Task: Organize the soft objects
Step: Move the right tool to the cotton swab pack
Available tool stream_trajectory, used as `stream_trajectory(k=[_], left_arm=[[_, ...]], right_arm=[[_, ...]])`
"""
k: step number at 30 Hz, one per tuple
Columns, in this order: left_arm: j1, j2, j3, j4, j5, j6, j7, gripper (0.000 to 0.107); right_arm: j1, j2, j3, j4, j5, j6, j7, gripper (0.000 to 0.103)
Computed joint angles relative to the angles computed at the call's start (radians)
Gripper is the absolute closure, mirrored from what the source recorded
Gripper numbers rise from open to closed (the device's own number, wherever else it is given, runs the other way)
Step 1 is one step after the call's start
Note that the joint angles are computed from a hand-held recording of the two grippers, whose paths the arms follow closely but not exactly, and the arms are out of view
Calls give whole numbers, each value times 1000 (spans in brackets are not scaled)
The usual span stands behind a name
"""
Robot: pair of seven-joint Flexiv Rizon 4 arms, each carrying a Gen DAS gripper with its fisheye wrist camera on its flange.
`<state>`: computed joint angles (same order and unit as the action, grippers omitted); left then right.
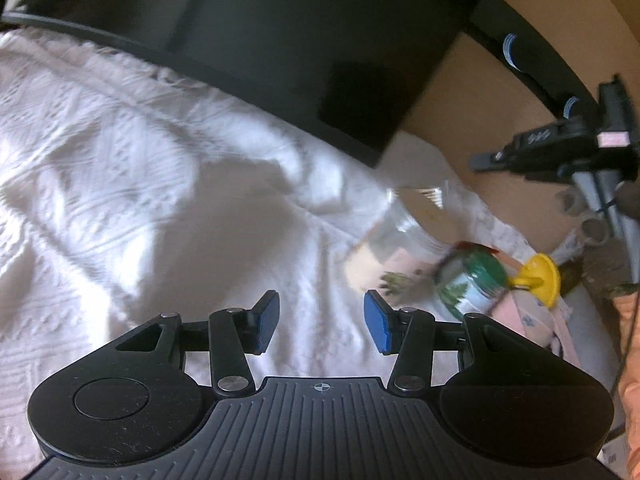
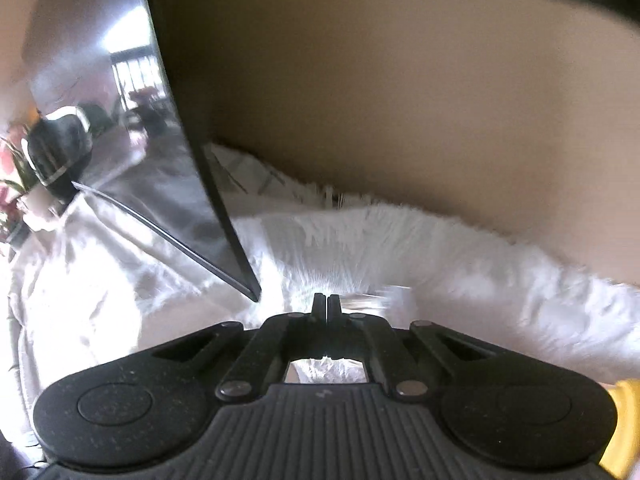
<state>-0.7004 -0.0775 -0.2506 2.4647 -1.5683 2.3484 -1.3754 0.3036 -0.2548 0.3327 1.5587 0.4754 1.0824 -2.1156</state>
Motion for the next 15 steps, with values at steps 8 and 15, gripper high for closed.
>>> stream_trajectory(k=[8, 15], left_arm=[[-1, -62, -19, -107, 52, -25, 93, 56], [-15, -65, -17, -111, 83, -45, 117, 56]], right_arm=[[5, 76, -61, 104, -58, 16, 49, 57], [44, 3, -87, 189, -303, 114, 96, 41]])
